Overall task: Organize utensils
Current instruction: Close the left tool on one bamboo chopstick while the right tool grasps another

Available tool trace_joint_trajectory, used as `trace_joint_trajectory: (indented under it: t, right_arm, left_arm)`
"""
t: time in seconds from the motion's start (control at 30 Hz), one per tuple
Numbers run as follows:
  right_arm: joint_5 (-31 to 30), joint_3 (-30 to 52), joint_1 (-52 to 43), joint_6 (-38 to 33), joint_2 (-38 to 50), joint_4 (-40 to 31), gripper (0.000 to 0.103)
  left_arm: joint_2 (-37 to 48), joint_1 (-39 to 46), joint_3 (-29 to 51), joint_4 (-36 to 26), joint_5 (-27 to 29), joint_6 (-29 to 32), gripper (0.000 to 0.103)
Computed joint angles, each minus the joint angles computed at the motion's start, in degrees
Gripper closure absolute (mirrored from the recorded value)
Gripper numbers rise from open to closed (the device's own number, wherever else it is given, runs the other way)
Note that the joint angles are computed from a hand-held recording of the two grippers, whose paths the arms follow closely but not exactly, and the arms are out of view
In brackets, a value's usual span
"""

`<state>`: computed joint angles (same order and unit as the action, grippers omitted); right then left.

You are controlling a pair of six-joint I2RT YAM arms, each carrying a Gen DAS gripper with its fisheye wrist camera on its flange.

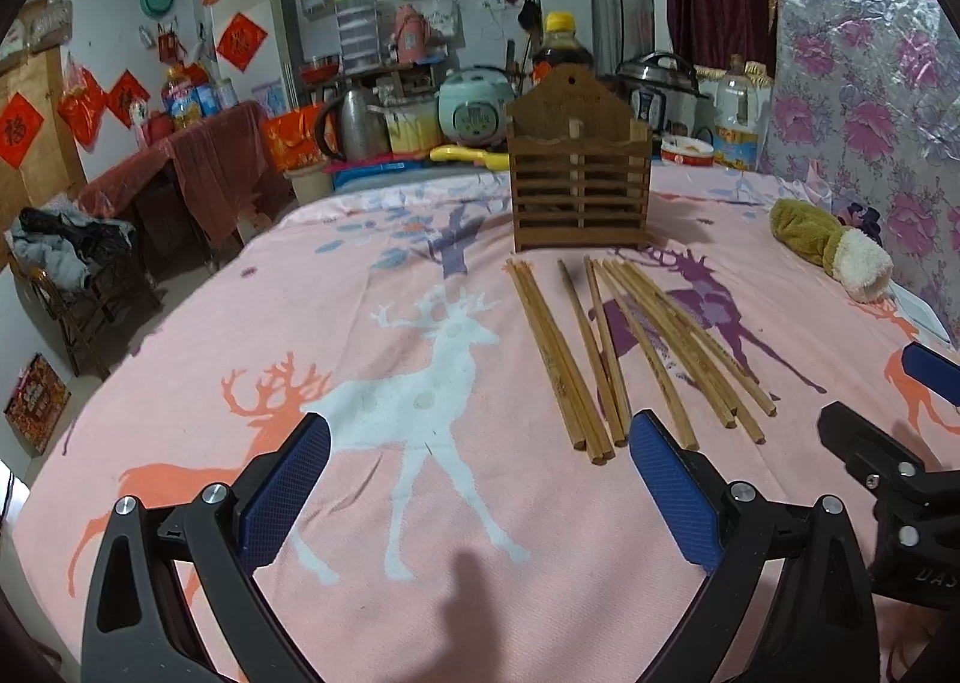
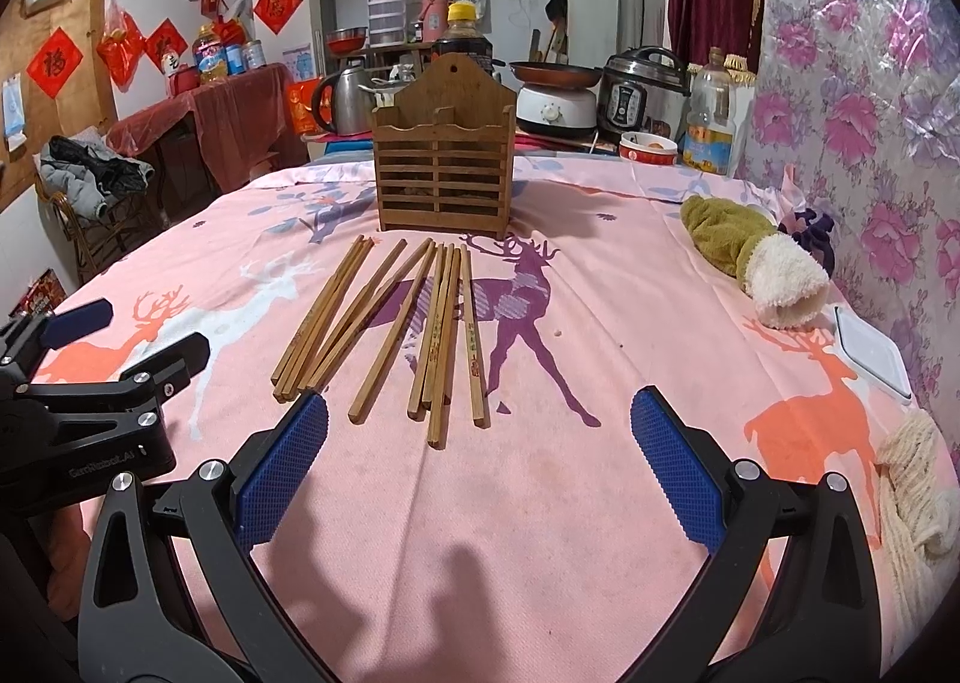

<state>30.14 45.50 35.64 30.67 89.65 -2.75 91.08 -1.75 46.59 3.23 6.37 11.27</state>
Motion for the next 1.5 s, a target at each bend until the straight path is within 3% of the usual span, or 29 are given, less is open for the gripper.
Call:
trace_joint_trajectory:
  t: [0.3, 0.47, 0.6, 0.67, 0.77, 0.83, 1.03, 1.13, 1.33, 1.5]
  right_arm:
    - [-3.58, -0.73, -2.42, 0.98, -1.73, -0.06, 0.006]
    - [-11.09, 0.95, -8.44, -0.68, -5.14, -2.61, 0.006]
    - [-20.64, 4.04, -15.03, 0.33, -4.66, -2.11, 0.006]
    - [-23.85, 4.75, -17.03, 1.38, -2.45, -0.36, 0.006]
    - [-22.43, 4.29, -17.26, 1.62, 1.72, 2.18, 0.006]
    - [-23.56, 6.51, -18.23, 1.61, 4.27, -1.47, 0.006]
    - [-31.06, 4.98, -21.81, 4.10, 5.04, 1.12, 0.006]
    - [-31.56, 5.63, -21.90, 4.25, 5.86, 0.55, 0.006]
    - [-29.06, 6.07, -20.91, 3.34, 5.59, -0.78, 0.006]
    - [-28.48, 6.39, -20.73, 2.92, 5.71, -1.33, 0.006]
  left_arm:
    - [6.62, 1.62, 8.27, -10.41, 3.97, 0.73, 0.005]
    - [13.98, 1.57, 21.29, -23.01, 2.32, 2.63, 0.006]
    - [18.80, 1.30, 30.80, -30.12, 6.22, 0.63, 0.006]
    - [20.44, 0.41, 31.93, -29.31, 5.15, -0.27, 0.005]
    - [23.73, -0.43, 33.42, -30.06, 2.27, 0.85, 0.005]
    - [24.71, 0.43, 34.65, -31.70, 3.21, 1.59, 0.006]
    - [25.58, 2.37, 36.09, -33.29, 6.89, 1.60, 0.006]
    - [26.52, 1.99, 37.16, -34.96, 7.68, 2.62, 0.006]
    - [27.54, -0.56, 36.29, -33.13, 1.53, 4.27, 0.005]
    - [30.16, 0.11, 39.68, -34.88, 2.25, 3.42, 0.004]
